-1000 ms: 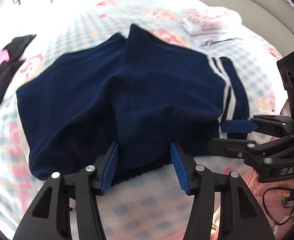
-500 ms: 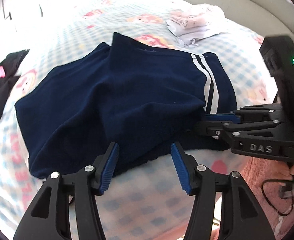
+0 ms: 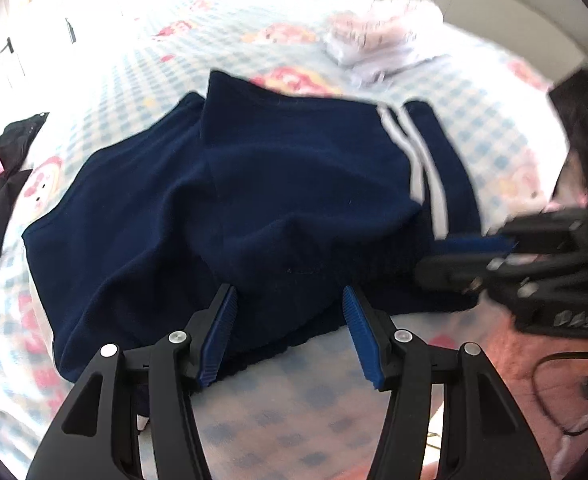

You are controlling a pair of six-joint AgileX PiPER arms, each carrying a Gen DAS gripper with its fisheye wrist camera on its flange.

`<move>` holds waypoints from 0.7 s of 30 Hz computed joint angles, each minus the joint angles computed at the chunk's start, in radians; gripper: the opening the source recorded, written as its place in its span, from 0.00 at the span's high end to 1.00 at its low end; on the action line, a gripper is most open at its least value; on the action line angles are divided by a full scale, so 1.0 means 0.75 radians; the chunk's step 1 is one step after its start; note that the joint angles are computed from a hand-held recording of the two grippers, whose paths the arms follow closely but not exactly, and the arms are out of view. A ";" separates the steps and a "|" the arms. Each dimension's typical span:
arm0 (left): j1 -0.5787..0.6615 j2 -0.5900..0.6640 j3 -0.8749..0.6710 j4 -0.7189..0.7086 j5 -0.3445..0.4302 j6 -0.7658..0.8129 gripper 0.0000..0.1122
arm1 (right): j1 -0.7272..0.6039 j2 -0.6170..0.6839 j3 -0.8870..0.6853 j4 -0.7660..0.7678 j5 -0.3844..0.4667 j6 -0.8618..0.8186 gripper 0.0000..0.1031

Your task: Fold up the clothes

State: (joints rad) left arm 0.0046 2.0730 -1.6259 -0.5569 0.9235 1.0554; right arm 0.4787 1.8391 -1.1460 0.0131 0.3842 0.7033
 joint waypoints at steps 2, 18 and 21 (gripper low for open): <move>0.011 0.010 -0.016 -0.026 0.034 0.010 0.48 | -0.002 -0.005 0.014 0.060 0.006 -0.064 0.79; -0.008 0.156 -0.146 0.055 0.090 -0.178 0.47 | -0.046 -0.085 0.091 0.074 -0.143 0.007 0.72; -0.006 0.142 -0.122 0.054 0.072 -0.167 0.47 | -0.020 0.056 -0.044 -0.207 0.091 0.270 0.72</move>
